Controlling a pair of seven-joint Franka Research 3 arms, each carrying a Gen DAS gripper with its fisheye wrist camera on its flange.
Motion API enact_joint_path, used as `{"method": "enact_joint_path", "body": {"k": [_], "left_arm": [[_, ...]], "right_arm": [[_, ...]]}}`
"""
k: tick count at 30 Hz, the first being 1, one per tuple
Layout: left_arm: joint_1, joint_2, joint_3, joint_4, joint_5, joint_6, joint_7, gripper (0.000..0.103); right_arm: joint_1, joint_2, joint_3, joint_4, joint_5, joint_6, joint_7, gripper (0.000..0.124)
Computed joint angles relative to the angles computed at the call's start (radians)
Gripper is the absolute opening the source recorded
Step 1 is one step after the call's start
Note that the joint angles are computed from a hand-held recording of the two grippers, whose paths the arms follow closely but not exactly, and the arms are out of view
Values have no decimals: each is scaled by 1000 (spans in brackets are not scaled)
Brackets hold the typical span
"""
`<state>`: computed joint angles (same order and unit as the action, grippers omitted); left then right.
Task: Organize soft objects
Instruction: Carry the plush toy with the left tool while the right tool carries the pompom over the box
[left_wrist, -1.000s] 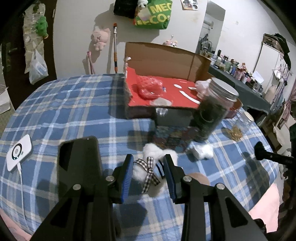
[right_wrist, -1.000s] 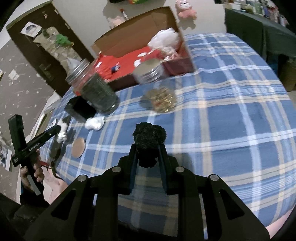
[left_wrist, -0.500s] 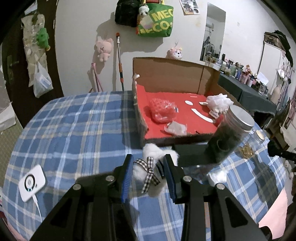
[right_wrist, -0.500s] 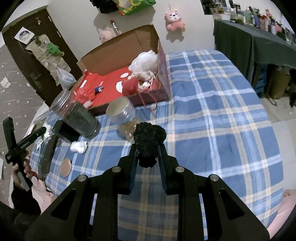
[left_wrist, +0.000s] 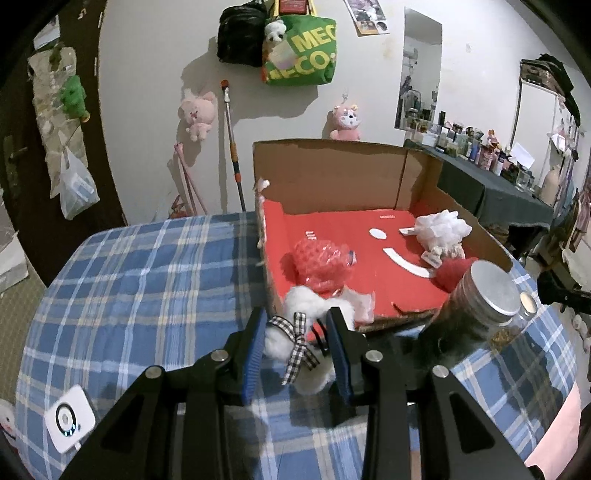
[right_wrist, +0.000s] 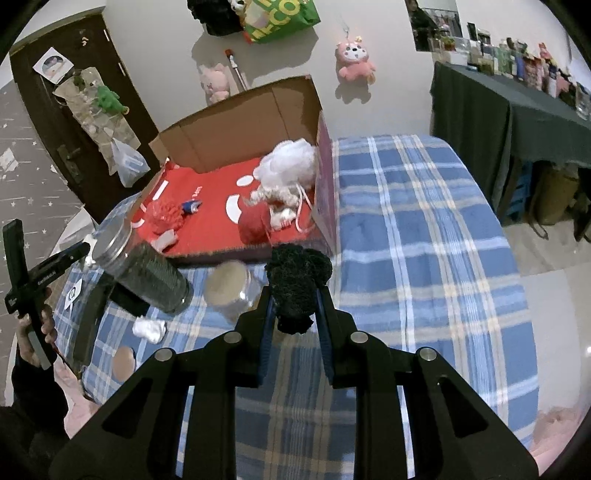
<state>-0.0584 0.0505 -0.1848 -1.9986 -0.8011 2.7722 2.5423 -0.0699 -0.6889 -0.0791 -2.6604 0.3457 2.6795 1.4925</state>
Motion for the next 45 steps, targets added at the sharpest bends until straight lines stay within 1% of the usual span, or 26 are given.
{"method": "enact_joint_path", "body": {"k": [7, 13, 20, 24, 30, 34, 38, 45], "left_arm": [[-5, 35, -19, 55, 30, -13, -8, 35], [0, 78, -39, 112, 91, -70, -48, 35], [3, 122, -62, 170, 174, -132, -86, 35], [-2, 150, -75, 205, 232, -152, -114, 35], [-3, 193, -93, 260, 296, -190, -152, 36], [0, 224, -102, 299, 333, -232, -171, 36], [-1, 264, -108, 357, 374, -296, -190, 36], [-5, 338, -116, 451, 433, -375, -238, 36]], "right_arm": [[18, 65, -9, 64, -2, 9, -33, 21], [35, 121, -15, 123, -1, 3, -69, 21], [80, 211, -45, 213, 53, -33, -149, 21], [102, 273, -57, 275, 97, -75, -205, 21], [111, 351, -60, 351, 157, -148, -277, 21], [102, 401, -55, 401, 178, -206, -308, 21], [93, 450, -50, 459, 194, -268, -332, 21], [78, 527, -31, 549, 195, -338, -356, 21]]}}
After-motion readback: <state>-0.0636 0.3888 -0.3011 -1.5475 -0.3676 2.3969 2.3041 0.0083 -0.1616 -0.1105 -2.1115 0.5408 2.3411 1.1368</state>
